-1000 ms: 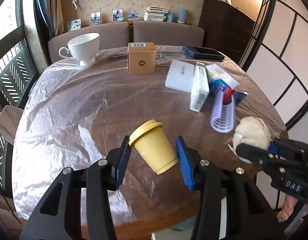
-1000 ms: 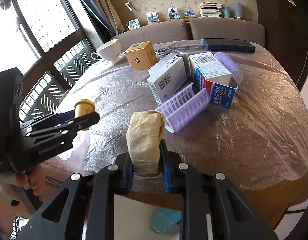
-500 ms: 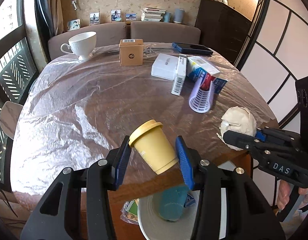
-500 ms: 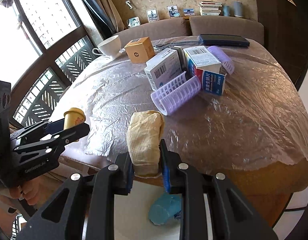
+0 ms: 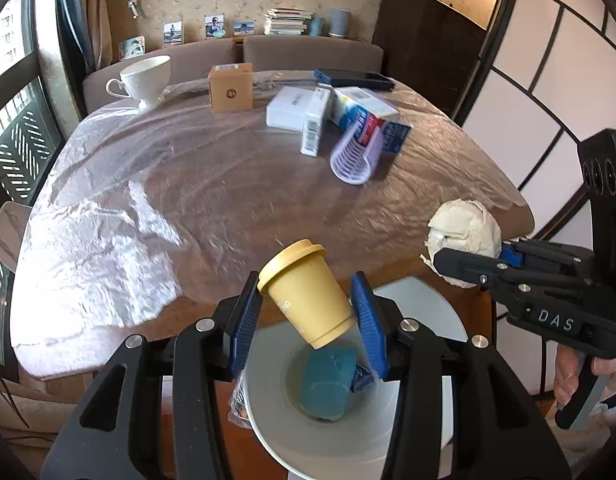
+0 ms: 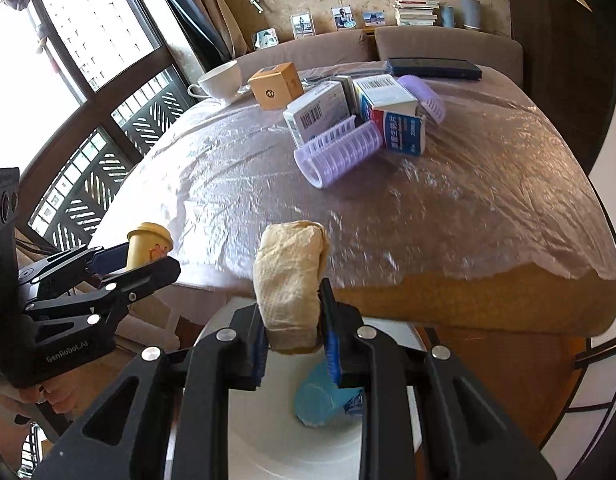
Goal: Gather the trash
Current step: 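Carry the yellow cup and beige tissue with both grippers over the white bin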
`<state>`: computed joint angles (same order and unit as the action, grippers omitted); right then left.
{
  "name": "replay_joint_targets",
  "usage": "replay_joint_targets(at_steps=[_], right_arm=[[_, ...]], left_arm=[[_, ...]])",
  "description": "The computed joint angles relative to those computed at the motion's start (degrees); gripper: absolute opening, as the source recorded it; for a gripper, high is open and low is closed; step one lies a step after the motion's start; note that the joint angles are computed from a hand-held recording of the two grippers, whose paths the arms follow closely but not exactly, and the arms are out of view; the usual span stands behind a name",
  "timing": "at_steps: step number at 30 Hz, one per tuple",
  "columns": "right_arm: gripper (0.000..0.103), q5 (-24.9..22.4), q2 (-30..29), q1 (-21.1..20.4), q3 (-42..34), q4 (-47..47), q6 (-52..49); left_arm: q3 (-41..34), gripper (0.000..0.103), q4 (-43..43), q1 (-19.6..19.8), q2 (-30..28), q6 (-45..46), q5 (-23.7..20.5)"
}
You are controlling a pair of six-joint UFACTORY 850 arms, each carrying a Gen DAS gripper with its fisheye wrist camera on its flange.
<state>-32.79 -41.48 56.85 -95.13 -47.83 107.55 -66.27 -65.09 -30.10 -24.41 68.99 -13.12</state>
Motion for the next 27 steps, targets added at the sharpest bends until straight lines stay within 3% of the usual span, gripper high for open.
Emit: replay_joint_targets(at_steps=[10,27], right_arm=[[0.023,-0.15,2.32,1.44,3.56,1.28,-0.04],[0.023,2.39,2.43,2.43,5.89,6.95,-4.46]], left_arm=[[3.53,0.047,1.37,-0.71,2.14,0.40,-1.25],[5.55,0.047,11.23,-2.33,1.65,-8.86,-1.40]])
